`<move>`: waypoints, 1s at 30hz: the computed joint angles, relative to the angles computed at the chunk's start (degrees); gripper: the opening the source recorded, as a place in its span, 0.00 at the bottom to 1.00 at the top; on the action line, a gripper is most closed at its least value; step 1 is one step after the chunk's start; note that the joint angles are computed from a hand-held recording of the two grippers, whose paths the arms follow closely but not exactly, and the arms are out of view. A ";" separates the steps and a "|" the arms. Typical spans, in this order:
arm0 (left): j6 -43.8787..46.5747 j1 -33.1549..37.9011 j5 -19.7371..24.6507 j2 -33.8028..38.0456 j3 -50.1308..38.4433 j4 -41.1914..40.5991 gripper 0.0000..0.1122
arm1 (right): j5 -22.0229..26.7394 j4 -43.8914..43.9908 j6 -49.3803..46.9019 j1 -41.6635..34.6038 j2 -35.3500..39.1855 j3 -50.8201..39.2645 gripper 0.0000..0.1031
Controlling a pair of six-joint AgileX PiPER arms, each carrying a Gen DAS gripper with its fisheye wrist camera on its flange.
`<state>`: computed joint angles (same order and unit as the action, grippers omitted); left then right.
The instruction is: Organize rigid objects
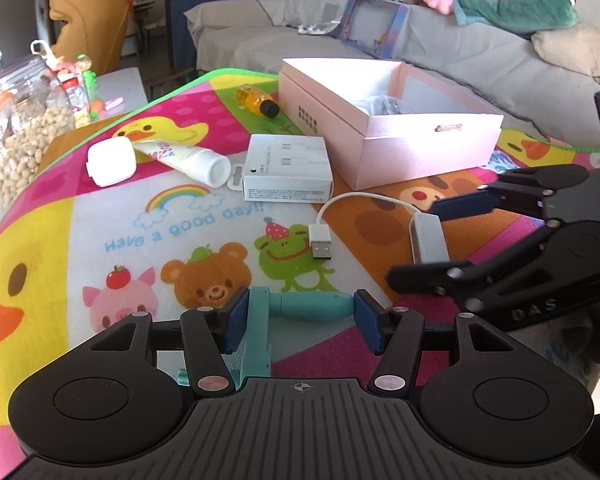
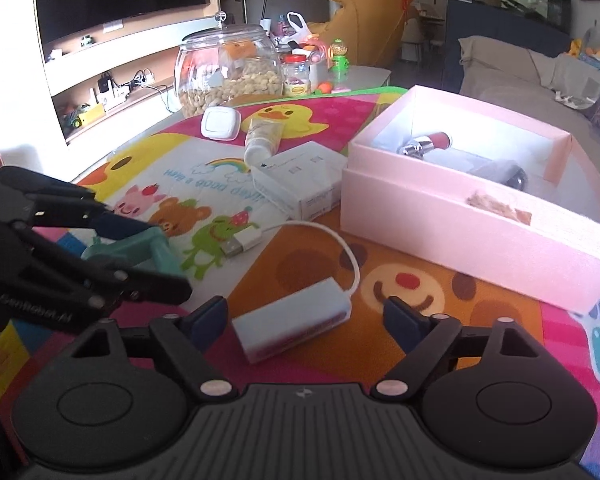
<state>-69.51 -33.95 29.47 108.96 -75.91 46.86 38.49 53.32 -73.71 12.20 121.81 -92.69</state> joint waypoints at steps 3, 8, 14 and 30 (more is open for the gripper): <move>0.86 -0.21 0.36 -0.15 -0.27 -0.61 0.54 | -1.03 -2.14 1.67 1.15 0.01 -0.87 0.47; -2.72 -3.04 0.40 -4.48 4.13 3.35 0.54 | 2.94 -5.15 7.29 -0.16 -4.97 0.41 0.21; -6.23 -6.68 3.73 -9.02 5.01 7.51 0.54 | 3.72 0.91 1.54 -4.09 -14.65 7.56 0.20; 10.11 -3.17 4.40 -1.20 -22.89 2.07 0.54 | 5.44 9.25 3.47 -11.11 -19.98 -5.25 0.20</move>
<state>-59.40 -37.11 33.87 107.77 -98.80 48.93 43.93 62.57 -70.24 1.08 101.82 -97.94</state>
